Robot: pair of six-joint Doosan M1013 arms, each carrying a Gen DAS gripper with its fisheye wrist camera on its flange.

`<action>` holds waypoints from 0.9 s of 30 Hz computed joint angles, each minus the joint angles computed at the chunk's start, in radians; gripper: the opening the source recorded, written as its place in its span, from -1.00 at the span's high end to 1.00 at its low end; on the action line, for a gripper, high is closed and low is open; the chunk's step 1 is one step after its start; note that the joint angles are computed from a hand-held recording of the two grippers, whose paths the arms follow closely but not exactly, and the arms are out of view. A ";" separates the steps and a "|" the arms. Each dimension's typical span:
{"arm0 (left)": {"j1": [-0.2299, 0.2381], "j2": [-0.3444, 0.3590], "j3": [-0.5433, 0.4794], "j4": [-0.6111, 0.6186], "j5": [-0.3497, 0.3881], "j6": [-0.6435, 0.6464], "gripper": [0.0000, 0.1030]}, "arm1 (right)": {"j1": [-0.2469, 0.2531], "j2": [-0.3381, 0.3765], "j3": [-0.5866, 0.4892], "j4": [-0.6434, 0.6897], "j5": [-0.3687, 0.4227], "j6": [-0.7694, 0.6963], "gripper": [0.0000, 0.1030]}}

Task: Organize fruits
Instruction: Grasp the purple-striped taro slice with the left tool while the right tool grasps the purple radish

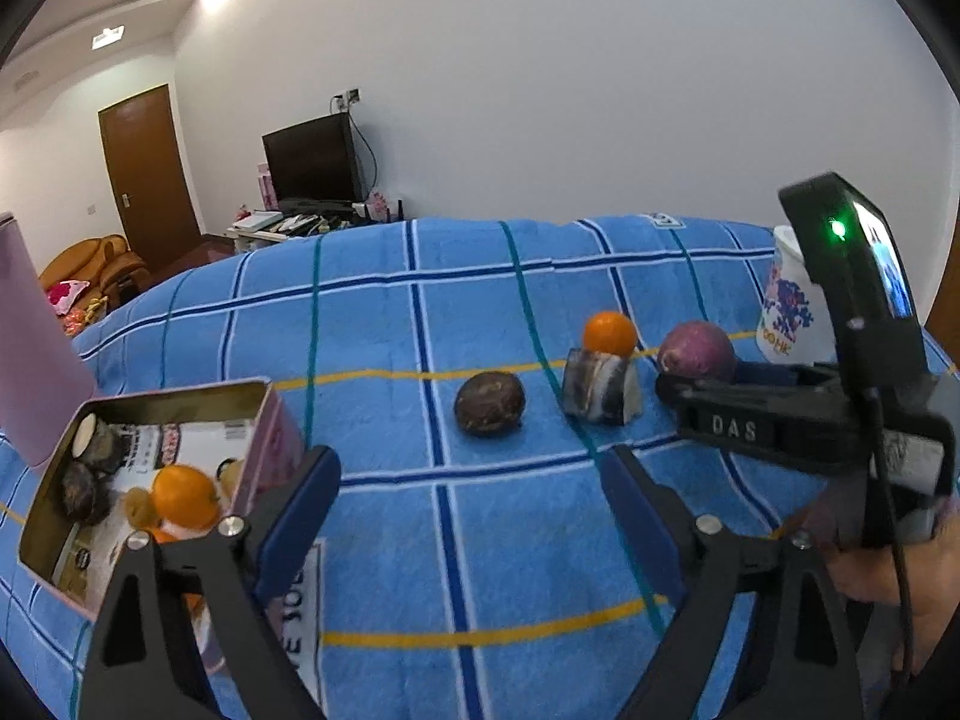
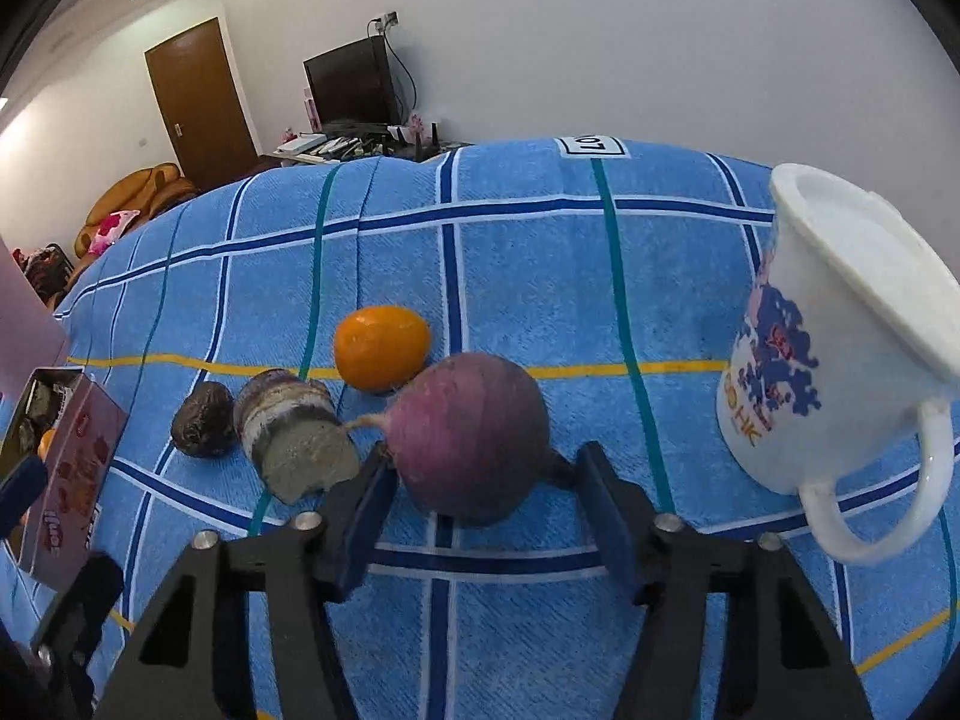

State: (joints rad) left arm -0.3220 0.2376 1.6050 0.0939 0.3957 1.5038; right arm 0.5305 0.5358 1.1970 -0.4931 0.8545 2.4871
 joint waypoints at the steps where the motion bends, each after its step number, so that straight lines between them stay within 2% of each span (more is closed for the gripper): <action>1: 0.000 0.005 -0.007 -0.016 0.003 0.011 -0.76 | -0.001 -0.002 0.003 0.003 -0.007 -0.003 -0.18; 3: 0.001 0.015 -0.022 -0.044 0.011 0.026 -0.76 | -0.004 -0.014 0.024 0.008 -0.042 0.003 -0.07; 4: 0.001 0.020 -0.030 -0.062 0.013 0.040 -0.76 | -0.004 -0.026 0.043 -0.007 -0.079 0.021 0.07; 5: -0.001 0.023 -0.034 -0.072 0.014 0.049 -0.76 | -0.002 -0.034 0.056 -0.028 -0.095 0.040 0.09; 8: -0.012 0.040 -0.055 -0.078 0.030 0.069 -0.76 | -0.007 -0.055 0.092 -0.041 -0.141 0.101 0.10; 10: -0.025 0.055 -0.072 -0.034 0.042 0.032 -0.76 | -0.016 -0.063 0.104 -0.009 -0.167 0.088 0.10; 15: -0.032 0.092 -0.119 -0.059 0.085 0.039 -0.73 | -0.046 -0.093 0.152 0.114 -0.250 0.072 0.11; 17: -0.031 0.108 -0.137 -0.075 0.105 0.048 -0.72 | -0.048 -0.098 0.161 0.125 -0.263 0.076 0.11; 20: -0.030 0.129 -0.168 -0.136 0.148 0.102 -0.56 | -0.057 -0.109 0.177 0.166 -0.294 0.071 0.11; 22: -0.036 0.136 -0.178 -0.104 0.146 0.077 -0.49 | -0.063 -0.116 0.189 0.189 -0.321 0.078 0.13; 27: -0.049 0.157 -0.209 -0.136 0.172 0.162 -0.20 | -0.065 -0.130 0.208 0.176 -0.349 0.111 0.18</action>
State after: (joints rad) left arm -0.3709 0.3944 1.3955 -0.0423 0.5681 1.6659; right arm 0.4652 0.4061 1.4049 -0.3172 0.5060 2.5976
